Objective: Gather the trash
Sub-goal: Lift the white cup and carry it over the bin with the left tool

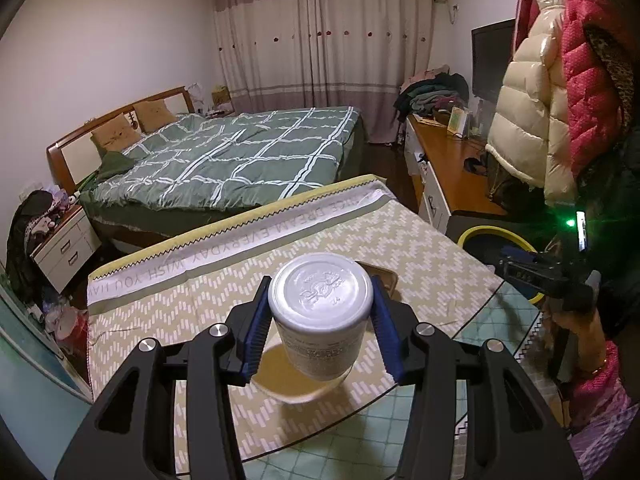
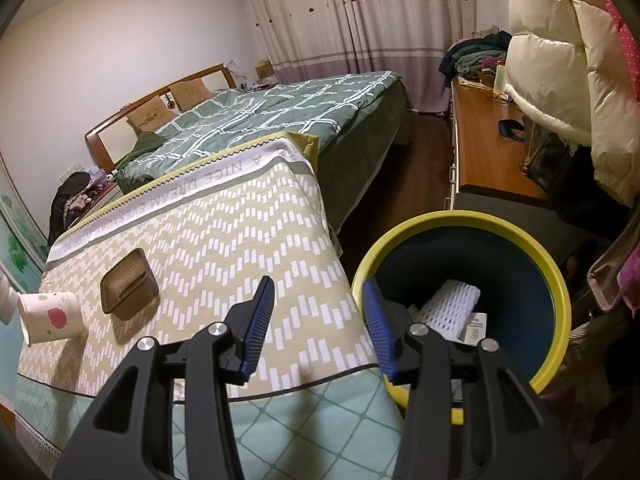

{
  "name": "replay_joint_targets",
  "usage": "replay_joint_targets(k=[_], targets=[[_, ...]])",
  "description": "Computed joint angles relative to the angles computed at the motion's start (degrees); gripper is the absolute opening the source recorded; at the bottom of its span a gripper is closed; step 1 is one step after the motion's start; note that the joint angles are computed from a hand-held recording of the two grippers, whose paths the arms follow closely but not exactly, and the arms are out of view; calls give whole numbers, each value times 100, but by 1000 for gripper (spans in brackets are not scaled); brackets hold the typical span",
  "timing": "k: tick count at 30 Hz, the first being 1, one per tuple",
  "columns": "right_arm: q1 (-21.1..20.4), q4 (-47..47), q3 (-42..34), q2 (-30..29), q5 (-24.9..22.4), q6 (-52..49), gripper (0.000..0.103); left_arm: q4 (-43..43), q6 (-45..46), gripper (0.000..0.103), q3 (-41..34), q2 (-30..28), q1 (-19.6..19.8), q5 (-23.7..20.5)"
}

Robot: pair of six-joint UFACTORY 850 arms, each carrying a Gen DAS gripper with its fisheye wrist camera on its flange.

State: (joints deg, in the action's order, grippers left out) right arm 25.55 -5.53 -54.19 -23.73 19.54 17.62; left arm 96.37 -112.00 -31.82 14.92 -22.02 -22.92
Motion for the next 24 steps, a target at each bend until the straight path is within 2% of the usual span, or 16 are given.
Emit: replay_joint_targets(k=[5,11,17,24], targets=[[21,146,97,81,75,-190,44,-109,146,47,-81,-26,-192,-124],[-40,356,320,324,170,-484,44,191,-216,47,-186,-343,-189,106],[-274,672,651,683,325,-873,44,947,-872,47,-552,-960,-218,416],[-725,841,980,939,449,-1077,44,1599,-1385,47,-1463,-2022,-399,677]])
